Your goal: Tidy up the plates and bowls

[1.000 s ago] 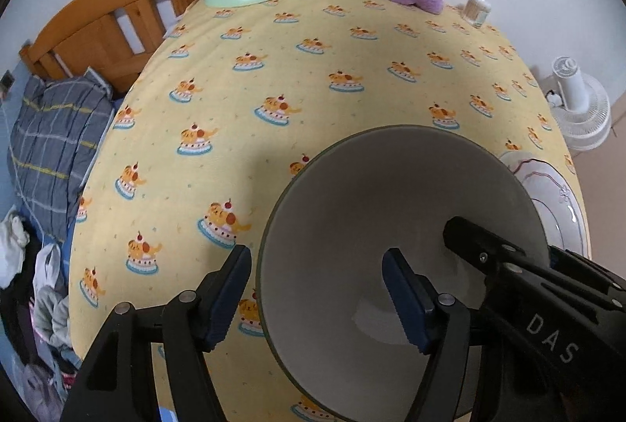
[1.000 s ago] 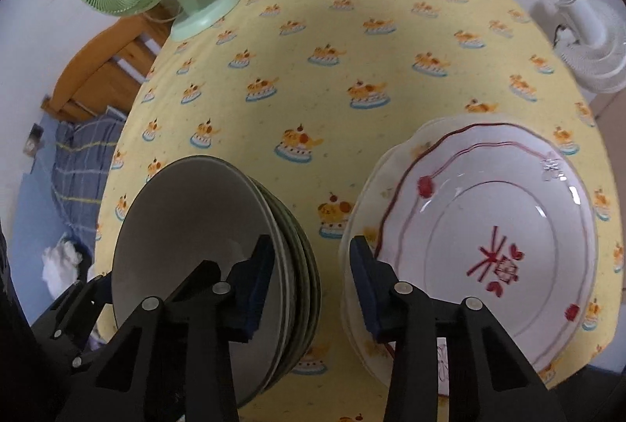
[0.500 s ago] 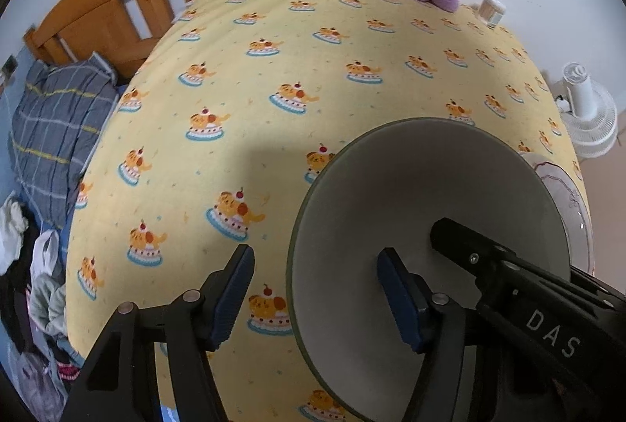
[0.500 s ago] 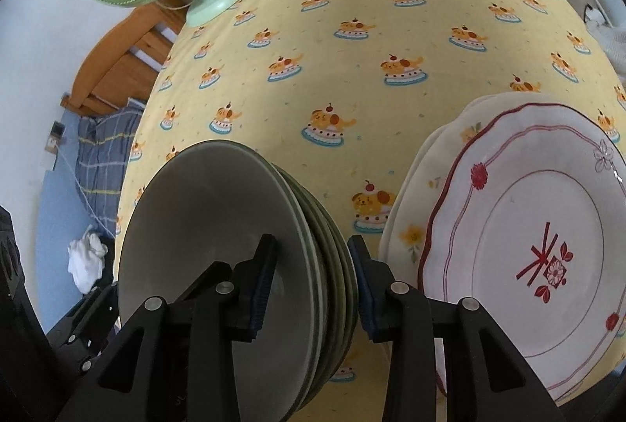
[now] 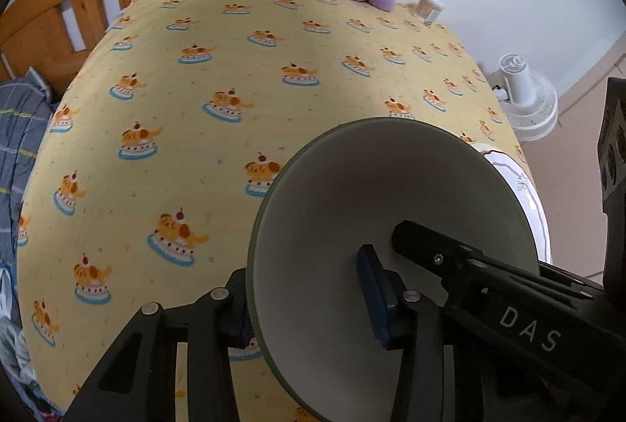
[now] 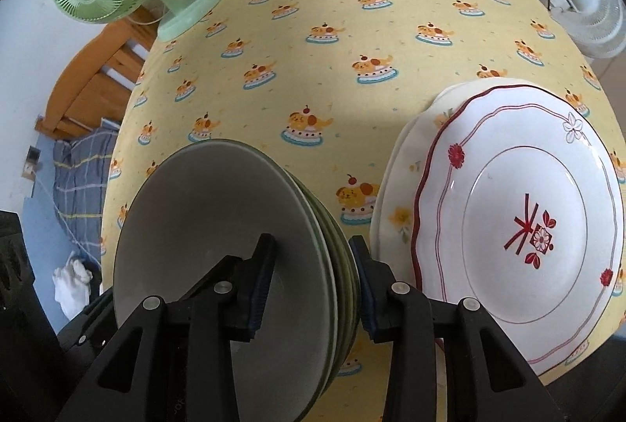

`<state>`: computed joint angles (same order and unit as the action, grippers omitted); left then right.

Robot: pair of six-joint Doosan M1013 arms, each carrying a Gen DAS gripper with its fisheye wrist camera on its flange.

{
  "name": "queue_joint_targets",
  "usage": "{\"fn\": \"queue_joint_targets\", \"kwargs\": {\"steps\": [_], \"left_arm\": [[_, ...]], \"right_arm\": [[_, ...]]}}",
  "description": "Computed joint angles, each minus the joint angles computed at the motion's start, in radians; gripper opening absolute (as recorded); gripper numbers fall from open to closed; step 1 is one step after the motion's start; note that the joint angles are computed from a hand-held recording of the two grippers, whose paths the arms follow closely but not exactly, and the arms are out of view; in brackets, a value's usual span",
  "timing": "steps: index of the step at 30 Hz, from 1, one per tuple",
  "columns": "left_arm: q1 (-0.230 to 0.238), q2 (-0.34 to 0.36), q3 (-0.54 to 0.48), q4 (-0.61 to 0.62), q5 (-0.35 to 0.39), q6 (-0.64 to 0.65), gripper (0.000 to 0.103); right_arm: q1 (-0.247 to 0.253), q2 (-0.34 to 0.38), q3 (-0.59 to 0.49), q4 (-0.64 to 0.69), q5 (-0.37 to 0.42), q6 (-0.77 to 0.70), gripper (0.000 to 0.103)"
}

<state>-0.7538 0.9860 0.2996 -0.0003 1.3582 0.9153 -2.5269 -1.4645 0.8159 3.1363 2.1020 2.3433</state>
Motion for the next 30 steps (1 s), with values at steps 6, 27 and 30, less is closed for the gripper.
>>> {"fn": "queue_joint_targets", "kwargs": {"steps": [6, 27, 30], "left_arm": [[0.005, 0.02, -0.041, -0.026, 0.025, 0.011, 0.043], [0.008, -0.046, 0.009, -0.056, 0.006, 0.106, 0.043], [0.006, -0.043, -0.015, -0.047, 0.008, 0.119, 0.043]], "right_arm": [[0.002, 0.007, -0.019, -0.007, 0.003, 0.011, 0.041], [0.043, 0.061, -0.043, -0.109, 0.011, 0.055, 0.041], [0.048, 0.07, -0.043, -0.133, 0.005, 0.054, 0.041]]}}
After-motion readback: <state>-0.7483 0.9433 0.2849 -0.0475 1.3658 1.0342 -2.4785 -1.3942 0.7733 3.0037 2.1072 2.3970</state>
